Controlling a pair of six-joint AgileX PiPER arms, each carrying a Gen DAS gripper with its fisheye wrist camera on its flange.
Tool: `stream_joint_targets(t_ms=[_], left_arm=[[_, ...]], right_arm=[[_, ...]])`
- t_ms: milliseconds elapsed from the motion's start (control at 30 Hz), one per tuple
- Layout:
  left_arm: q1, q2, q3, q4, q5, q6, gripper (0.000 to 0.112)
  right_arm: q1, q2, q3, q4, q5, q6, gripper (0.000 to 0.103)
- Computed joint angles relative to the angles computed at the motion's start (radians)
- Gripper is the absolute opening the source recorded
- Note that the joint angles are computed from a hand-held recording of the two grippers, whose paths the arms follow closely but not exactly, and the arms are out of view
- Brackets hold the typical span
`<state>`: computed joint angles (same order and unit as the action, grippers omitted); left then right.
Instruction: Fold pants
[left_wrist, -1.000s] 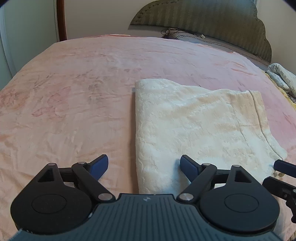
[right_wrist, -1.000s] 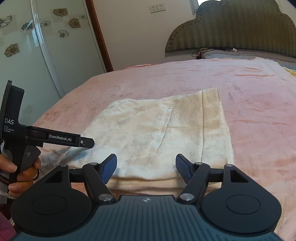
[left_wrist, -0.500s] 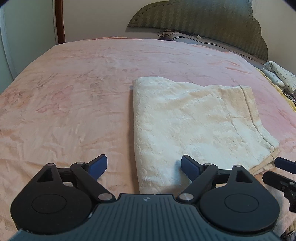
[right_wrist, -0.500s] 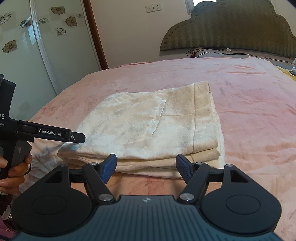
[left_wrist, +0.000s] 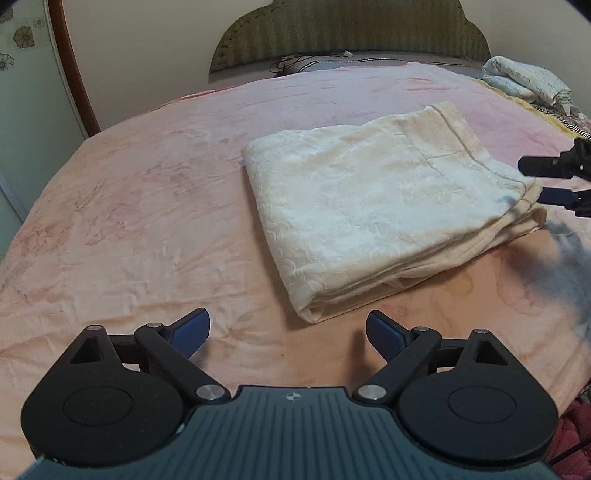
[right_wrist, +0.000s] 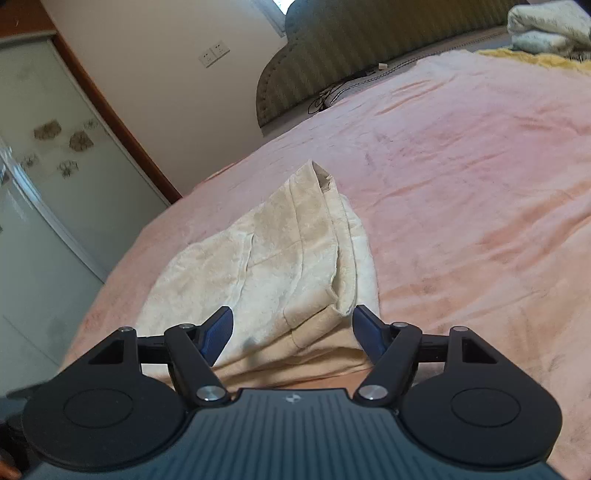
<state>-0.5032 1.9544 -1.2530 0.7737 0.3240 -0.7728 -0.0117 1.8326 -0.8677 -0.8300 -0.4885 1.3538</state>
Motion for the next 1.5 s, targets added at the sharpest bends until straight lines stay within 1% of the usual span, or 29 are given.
stream_joint_targets(t_ms=[33,100,167,233,267,300,333,367,400,433,500,567,633,700,800,833,900,967,1067,1100,1133,1167,1200,1233,1267,1300,1333,1433,1500], left_arm=[[-0.003,0.004,-0.003,0.033,0.005,-0.032,0.093],[-0.003,0.003,0.005,0.094,-0.016,-0.091,0.093],[-0.010,0.009,0.001,0.159,-0.009,-0.162,0.093],[-0.019,0.024,-0.013,0.209,0.012,-0.219,0.093],[-0.024,0.033,-0.021,0.220,0.025,-0.228,0.093],[-0.030,0.038,-0.027,0.224,0.034,-0.228,0.093],[-0.033,0.035,-0.021,0.235,0.030,-0.231,0.093],[-0.035,0.028,-0.012,0.252,0.024,-0.243,0.093],[-0.038,0.019,0.000,0.285,0.014,-0.272,0.093],[-0.039,0.012,0.009,0.318,0.004,-0.302,0.093],[-0.046,0.003,0.020,0.398,-0.005,-0.385,0.093],[-0.047,0.004,0.012,0.399,-0.011,-0.391,0.093],[-0.045,-0.001,0.013,0.382,-0.037,-0.368,0.093],[-0.055,-0.007,0.024,0.437,-0.053,-0.406,0.093],[-0.089,0.014,0.014,0.569,0.001,-0.521,0.094],[-0.096,0.026,0.000,0.576,0.022,-0.528,0.094],[-0.100,0.050,-0.038,0.519,0.063,-0.506,0.094],[-0.075,0.058,-0.065,0.439,0.037,-0.482,0.094],[-0.033,0.073,-0.113,0.257,-0.026,-0.401,0.094],[-0.021,0.082,-0.124,0.223,-0.060,-0.391,0.094],[-0.024,0.097,-0.144,0.214,-0.057,-0.400,0.094],[-0.034,0.119,-0.179,0.182,-0.013,-0.371,0.095],[-0.051,0.145,-0.227,0.143,0.070,-0.333,0.094],[-0.067,0.166,-0.262,0.144,0.153,-0.329,0.094],[-0.072,0.175,-0.266,0.172,0.197,-0.344,0.094],[-0.068,0.172,-0.254,0.189,0.220,-0.357,0.096],[-0.057,0.162,-0.233,0.188,0.218,-0.365,0.097],[-0.010,0.111,-0.139,0.186,0.137,-0.387,0.095],[0.002,0.104,-0.124,0.159,0.121,-0.360,0.095]], right_arm=[[-0.013,0.011,-0.006,-0.028,-0.023,0.051,0.072],[-0.032,0.034,-0.019,-0.061,-0.080,0.122,0.072],[-0.045,0.051,-0.030,-0.089,-0.122,0.178,0.072],[-0.050,0.073,-0.054,-0.126,-0.148,0.225,0.071],[-0.043,0.086,-0.070,-0.129,-0.140,0.231,0.071],[-0.030,0.095,-0.090,-0.129,-0.108,0.223,0.062],[-0.011,0.102,-0.114,-0.131,-0.051,0.224,0.042],[-0.003,0.105,-0.123,-0.113,-0.027,0.210,0.031],[-0.006,0.105,-0.124,-0.105,-0.043,0.208,0.025],[-0.014,0.102,-0.123,-0.102,-0.069,0.205,0.022],[-0.007,0.073,-0.122,-0.086,-0.068,0.171,0.021],[0.007,0.043,-0.129,-0.076,-0.056,0.134,0.019],[0.013,0.025,-0.143,-0.082,-0.065,0.131,0.019],[0.016,0.020,-0.173,-0.094,-0.079,0.147,0.019],[0.023,0.026,-0.234,-0.131,-0.085,0.187,0.019],[0.024,0.029,-0.251,-0.141,-0.091,0.201,0.019],[0.028,0.031,-0.278,-0.155,-0.099,0.218,0.019],[0.031,0.029,-0.285,-0.142,-0.108,0.207,0.019],[0.024,0.036,-0.288,-0.148,-0.148,0.224,0.019],[0.028,0.034,-0.290,-0.147,-0.144,0.220,0.019],[0.030,0.035,-0.290,-0.144,-0.149,0.216,0.019],[0.032,0.037,-0.293,-0.143,-0.159,0.218,0.019],[0.034,0.040,-0.296,-0.140,-0.166,0.219,0.019],[0.036,0.042,-0.296,-0.134,-0.170,0.213,0.019],[0.039,0.040,-0.292,-0.119,-0.170,0.198,0.019],[0.041,0.039,-0.287,-0.106,-0.167,0.184,0.019],[0.041,0.039,-0.283,-0.097,-0.164,0.175,0.019],[0.026,0.051,-0.259,-0.084,-0.185,0.187,0.019],[0.017,0.057,-0.238,-0.079,-0.196,0.188,0.019]])
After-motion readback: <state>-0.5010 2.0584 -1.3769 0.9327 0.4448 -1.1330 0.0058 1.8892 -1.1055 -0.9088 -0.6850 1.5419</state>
